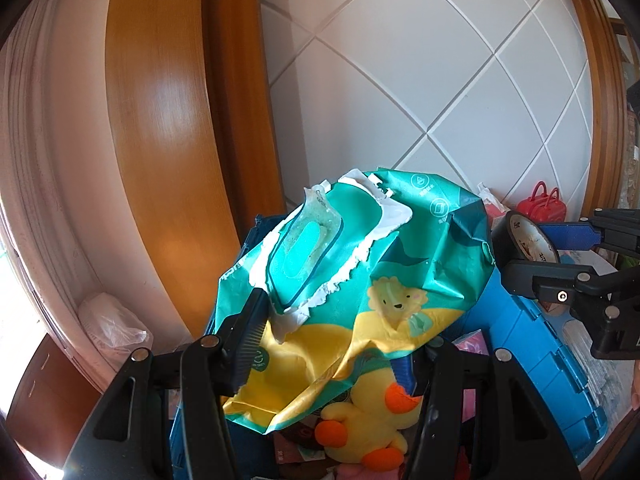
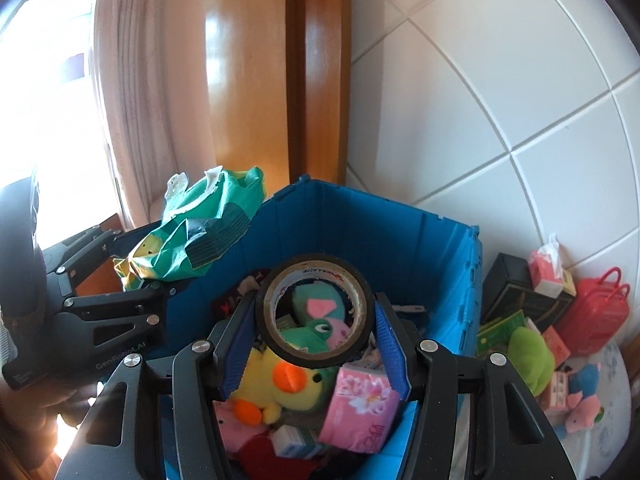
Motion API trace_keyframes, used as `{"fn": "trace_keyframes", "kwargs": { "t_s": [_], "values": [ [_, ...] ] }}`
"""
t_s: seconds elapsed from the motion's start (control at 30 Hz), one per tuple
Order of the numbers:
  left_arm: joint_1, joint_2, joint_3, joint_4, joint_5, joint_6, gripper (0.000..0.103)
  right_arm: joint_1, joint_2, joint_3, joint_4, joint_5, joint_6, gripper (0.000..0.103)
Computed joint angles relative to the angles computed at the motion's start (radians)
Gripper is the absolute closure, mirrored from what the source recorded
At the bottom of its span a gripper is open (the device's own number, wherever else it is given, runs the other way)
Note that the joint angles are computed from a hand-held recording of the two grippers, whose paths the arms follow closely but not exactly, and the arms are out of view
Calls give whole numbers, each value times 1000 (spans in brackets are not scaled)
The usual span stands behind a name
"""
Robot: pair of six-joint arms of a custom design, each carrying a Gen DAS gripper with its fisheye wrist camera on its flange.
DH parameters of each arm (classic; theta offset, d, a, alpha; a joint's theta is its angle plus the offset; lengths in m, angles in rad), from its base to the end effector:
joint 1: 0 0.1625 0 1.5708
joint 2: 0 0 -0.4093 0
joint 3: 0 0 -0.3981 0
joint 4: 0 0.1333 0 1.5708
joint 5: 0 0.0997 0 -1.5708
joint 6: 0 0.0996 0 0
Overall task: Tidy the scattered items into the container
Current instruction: 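Open both grippers over the blue bin to drop the wet-wipe pack and tape roll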
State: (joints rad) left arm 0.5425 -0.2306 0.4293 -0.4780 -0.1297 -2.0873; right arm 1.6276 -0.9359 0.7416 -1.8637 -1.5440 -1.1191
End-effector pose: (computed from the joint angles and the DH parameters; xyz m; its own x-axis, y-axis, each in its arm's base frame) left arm -0.5686 -0.6137 0.0781 -0.5755 -0.4215 -0.7009 0.5352 0.4539 -0.7124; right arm 0.1794 -0.7591 0.5276 -0.3902 -0.8240 0.4109 -0.9192 0.3228 -0.2256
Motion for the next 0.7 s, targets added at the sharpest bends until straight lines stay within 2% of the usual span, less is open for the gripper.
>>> {"fn": "trace_keyframes", "kwargs": {
  "t_s": [0.17,0.27,0.47,0.57,0.63,0.67,0.7],
  "values": [
    [-2,-38,53,53,-13,-73,48,9,-11,42,-16,-12,6,47],
    [1,-67,101,8,-14,-48,48,11,-17,63,-27,-17,9,47],
    [-2,-57,77,8,-16,-33,48,17,-19,80,-44,-30,18,47],
    [-1,-75,111,-37,-15,-3,48,17,-18,80,-42,-30,18,47],
    [2,-86,129,-81,-22,31,43,18,-20,86,-48,-33,17,46],
    [5,-82,120,-87,-29,36,40,20,-24,96,-63,-38,13,31],
    [6,-72,98,-51,-31,4,21,19,-30,107,-79,-34,12,0]
  ]
}}
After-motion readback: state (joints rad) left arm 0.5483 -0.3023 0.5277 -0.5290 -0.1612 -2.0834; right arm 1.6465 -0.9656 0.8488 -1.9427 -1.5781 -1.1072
